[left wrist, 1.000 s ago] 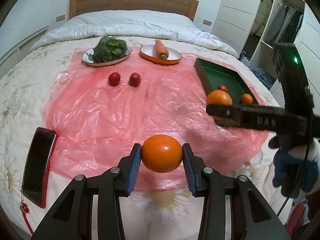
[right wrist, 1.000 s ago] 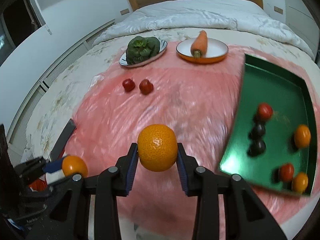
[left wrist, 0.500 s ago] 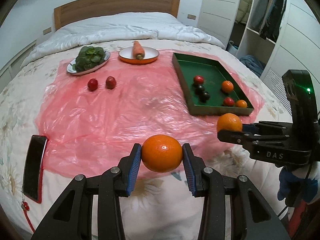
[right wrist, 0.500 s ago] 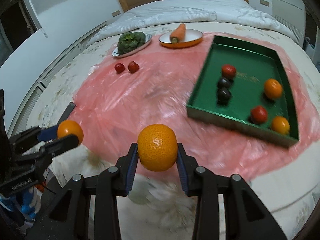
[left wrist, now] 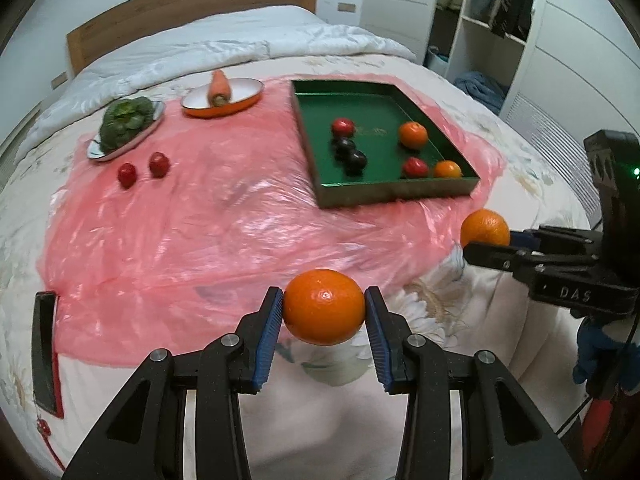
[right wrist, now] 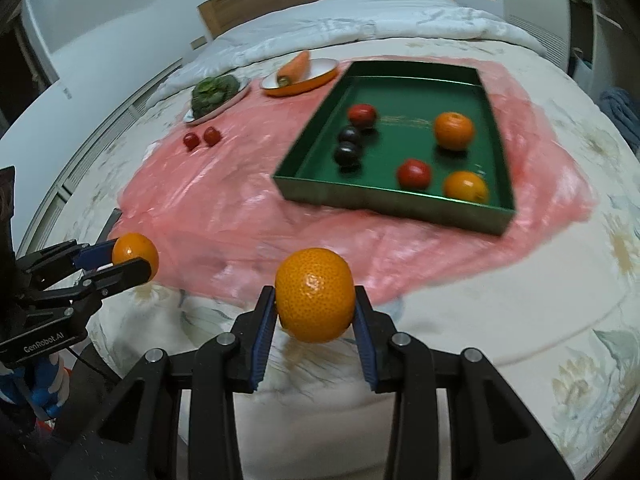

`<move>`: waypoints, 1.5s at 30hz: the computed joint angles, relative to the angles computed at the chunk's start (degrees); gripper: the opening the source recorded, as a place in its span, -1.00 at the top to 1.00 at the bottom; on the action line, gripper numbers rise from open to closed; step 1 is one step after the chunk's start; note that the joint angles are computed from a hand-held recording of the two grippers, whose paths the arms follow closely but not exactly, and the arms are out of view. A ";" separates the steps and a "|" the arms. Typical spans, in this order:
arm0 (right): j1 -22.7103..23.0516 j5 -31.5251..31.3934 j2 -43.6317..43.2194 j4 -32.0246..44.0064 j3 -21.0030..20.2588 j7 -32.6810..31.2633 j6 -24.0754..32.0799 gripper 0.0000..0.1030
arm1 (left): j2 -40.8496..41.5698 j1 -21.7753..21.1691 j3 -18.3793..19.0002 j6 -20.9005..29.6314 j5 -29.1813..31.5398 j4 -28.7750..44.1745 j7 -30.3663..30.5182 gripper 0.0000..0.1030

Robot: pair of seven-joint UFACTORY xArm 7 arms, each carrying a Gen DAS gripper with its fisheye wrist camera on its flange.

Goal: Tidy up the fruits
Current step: 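Carry both held oranges over the green tray, then open both tools to drop the oranges into the green tray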

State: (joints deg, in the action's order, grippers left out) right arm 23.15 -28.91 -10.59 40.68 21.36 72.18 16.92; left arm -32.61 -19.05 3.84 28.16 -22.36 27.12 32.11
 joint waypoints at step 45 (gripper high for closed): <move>-19.86 -13.40 28.97 27.98 -4.95 -9.76 -1.75 -0.04 | 59.09 3.76 -13.20 -6.40 13.86 55.86 -20.12 0.30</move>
State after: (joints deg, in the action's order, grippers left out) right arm 3.30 -42.31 18.38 68.66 16.41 62.42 15.16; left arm 26.48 -15.28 -9.36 21.76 -8.50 82.98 12.00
